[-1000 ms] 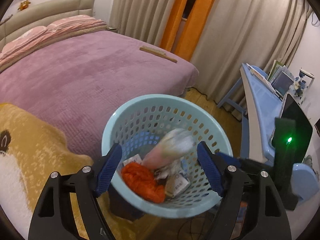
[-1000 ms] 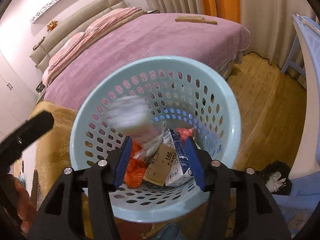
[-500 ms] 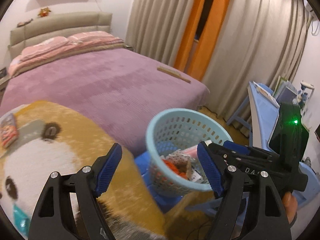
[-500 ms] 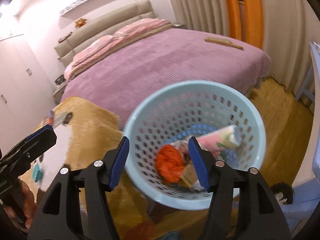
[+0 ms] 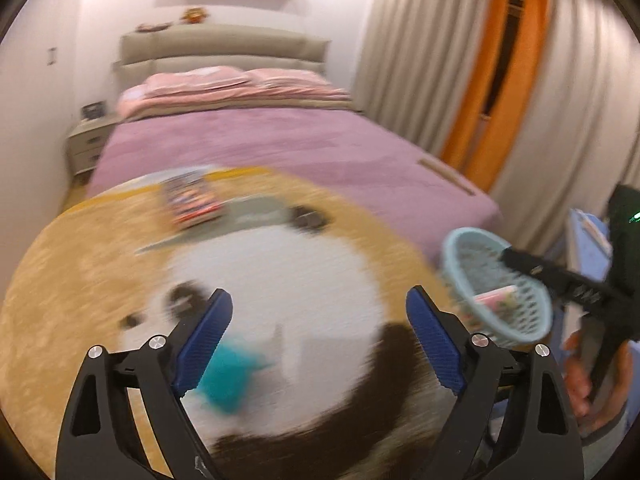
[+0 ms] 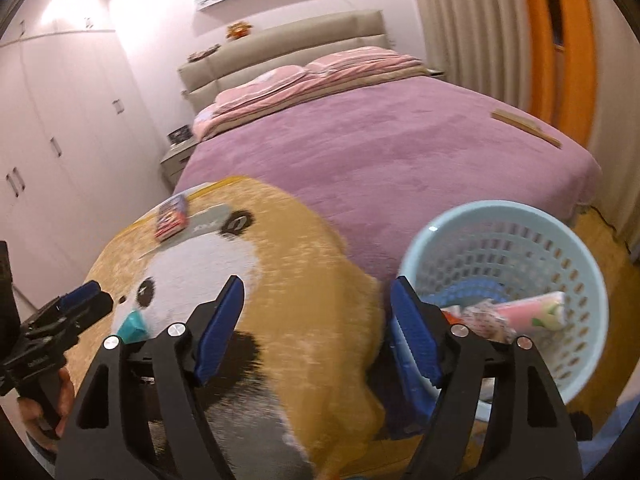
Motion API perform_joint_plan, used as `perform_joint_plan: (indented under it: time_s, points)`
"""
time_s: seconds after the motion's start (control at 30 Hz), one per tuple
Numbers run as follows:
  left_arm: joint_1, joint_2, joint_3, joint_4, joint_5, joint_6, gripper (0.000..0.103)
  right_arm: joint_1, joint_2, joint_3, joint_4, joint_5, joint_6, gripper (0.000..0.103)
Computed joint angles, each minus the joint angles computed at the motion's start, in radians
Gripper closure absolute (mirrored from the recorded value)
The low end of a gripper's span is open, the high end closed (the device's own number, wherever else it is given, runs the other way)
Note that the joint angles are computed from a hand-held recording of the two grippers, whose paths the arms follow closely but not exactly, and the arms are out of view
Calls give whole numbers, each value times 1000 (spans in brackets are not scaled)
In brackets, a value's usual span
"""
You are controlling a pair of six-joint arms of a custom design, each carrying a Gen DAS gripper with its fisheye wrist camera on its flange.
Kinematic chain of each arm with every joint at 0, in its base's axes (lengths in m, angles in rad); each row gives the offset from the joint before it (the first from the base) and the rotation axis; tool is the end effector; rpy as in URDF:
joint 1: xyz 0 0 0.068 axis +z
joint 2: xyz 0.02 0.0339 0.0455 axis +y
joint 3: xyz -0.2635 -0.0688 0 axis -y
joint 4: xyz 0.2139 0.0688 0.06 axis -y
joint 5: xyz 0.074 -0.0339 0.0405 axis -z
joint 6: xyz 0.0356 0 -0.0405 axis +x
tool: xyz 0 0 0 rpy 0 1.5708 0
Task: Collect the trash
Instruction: 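Grasp the teal packet with the left tool while the right tool grasps the red card box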
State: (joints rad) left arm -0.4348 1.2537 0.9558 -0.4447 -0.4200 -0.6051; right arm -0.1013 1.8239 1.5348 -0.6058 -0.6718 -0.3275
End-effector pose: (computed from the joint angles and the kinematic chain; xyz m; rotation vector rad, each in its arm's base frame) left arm 0.2223 -0.0873 0.2864 -0.3974 2.2017 -0.0744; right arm 0.3722 -0.0156 0.2857 -0.5360 2.2369 0.6081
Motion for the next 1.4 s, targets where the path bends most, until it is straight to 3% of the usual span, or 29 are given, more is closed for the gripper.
perform_joint_plan:
  time_s: [0.2,0.4,0.6,0.7,0.73,0.83,1.07,1.3,1.4]
  points:
    - [136,-124,-148,-32,91,40,16,135,-47,-67,40,58,27,31]
    - [225,-75,-173,-16,208,79,16,258,-50,-75,50,114,56,30]
    - [189,2,-160,-10,181,106,20,379,-28,-36,54,186,74,30]
    - [184,22,-159,-1,188,119,34,427,2,7,44,209,88,30]
    - [194,31,-156,-2,205,130,46,438,14,24,39,214,93,30]
    - [217,29,-149,-10,212,159,65,473,65,91,22,225,112,30]
    - [436,-7,-140,4,249,200,65,561,235,303,-16,261,197,30]
    - [586,12,-221,180,280,211,65,668,472,615,-102,326,240,30]
    - [594,13,-229,197,265,196,65,705,572,781,-157,382,238,22]
